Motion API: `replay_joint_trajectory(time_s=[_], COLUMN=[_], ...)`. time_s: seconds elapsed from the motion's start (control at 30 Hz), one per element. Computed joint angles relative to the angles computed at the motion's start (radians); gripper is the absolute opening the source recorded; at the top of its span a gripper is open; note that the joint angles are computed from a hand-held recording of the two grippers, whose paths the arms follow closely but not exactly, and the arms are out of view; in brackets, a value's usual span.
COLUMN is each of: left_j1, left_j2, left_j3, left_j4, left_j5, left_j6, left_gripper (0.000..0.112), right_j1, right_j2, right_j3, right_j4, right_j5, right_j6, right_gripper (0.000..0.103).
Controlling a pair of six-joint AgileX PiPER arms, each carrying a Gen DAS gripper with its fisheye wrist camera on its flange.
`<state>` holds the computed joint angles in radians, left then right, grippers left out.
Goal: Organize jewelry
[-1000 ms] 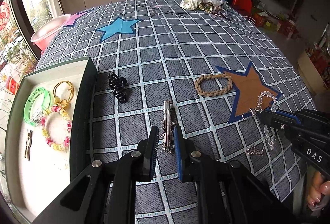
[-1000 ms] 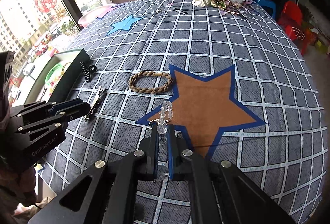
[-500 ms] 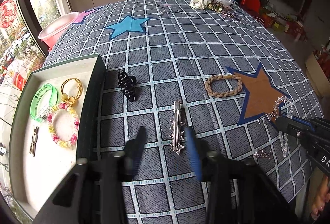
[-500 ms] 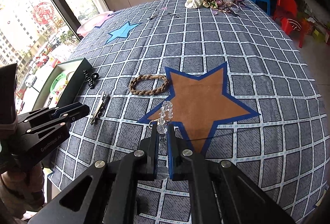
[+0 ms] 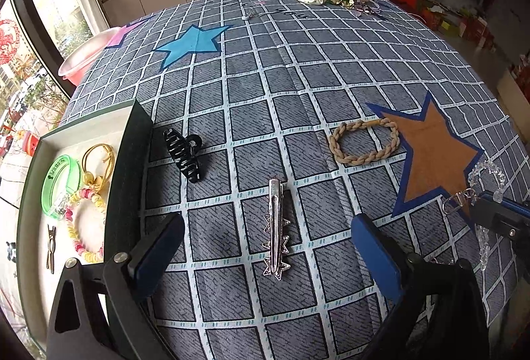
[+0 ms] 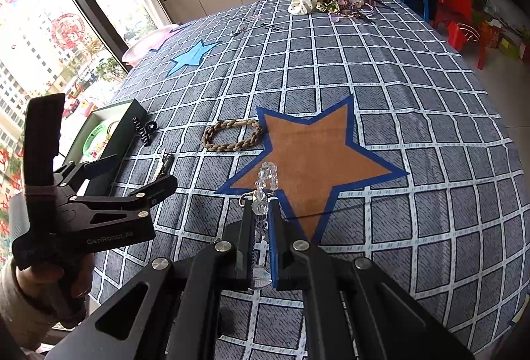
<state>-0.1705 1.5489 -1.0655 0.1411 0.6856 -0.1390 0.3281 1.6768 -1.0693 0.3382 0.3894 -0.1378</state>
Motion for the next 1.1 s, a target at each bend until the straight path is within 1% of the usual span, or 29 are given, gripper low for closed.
replay_joint_trajectory(time_s=[0.07, 0.13, 0.17, 0.2, 0.23, 0.37, 0.63, 0.7, 0.77, 0.97, 1.1], left_j1=[0.008, 0.042, 0.048, 0.042, 0.042, 0.048, 0.067, 0.081, 0.097, 0.168, 0.213], left_j2=[0.022, 0.020, 0.016, 0.011, 0.010, 0.004, -0.063, -0.083, -0.109, -0.184, -0.203], left_j3=[-0.018, -0.017, -0.015, -0.012, -0.014, -0.015, 0.004, 0.006, 0.012, 0.023, 0.029], left_j4=[-0.026, -0.121, -0.142, -0.131, -0.144, -0.182, -0.232, -0.254, -0.279, -0.362, -0.399], left_j5=[0.019, 0.012, 0.008, 0.001, 0.003, 0.019, 0.031, 0.036, 0.043, 0.066, 0.081], left_j6=[0.024, 0.097, 0.117, 0.117, 0.139, 0.177, 0.226, 0.250, 0.278, 0.379, 0.429], left_gripper=[0.087, 0.075, 0.059, 0.036, 0.025, 0.024, 0.024, 0.023, 0.020, 0.019, 0.019], right_j1=[-0.002, -0.003, -0.002, -0.001, -0.001, 0.003, 0.011, 0.015, 0.022, 0.052, 0.080], right_j2=[-0.004, -0.006, -0.008, -0.010, -0.011, -0.015, -0.024, -0.026, -0.029, -0.038, -0.030], right_j3=[0.004, 0.007, 0.010, 0.011, 0.011, 0.012, 0.003, 0.000, -0.004, -0.031, -0.055], right_j4=[0.003, 0.006, 0.006, 0.005, 0.006, -0.002, -0.015, -0.018, -0.029, -0.062, -0.095], right_j5=[-0.001, -0.002, -0.003, -0.004, -0.003, -0.005, 0.002, 0.005, 0.007, 0.019, 0.025], right_j6=[-0.002, -0.003, -0.002, 0.000, 0.000, 0.014, 0.038, 0.045, 0.058, 0.094, 0.132], right_gripper=[0.008, 0.008, 0.008, 0.008, 0.008, 0.008, 0.008, 0.008, 0.008, 0.008, 0.008])
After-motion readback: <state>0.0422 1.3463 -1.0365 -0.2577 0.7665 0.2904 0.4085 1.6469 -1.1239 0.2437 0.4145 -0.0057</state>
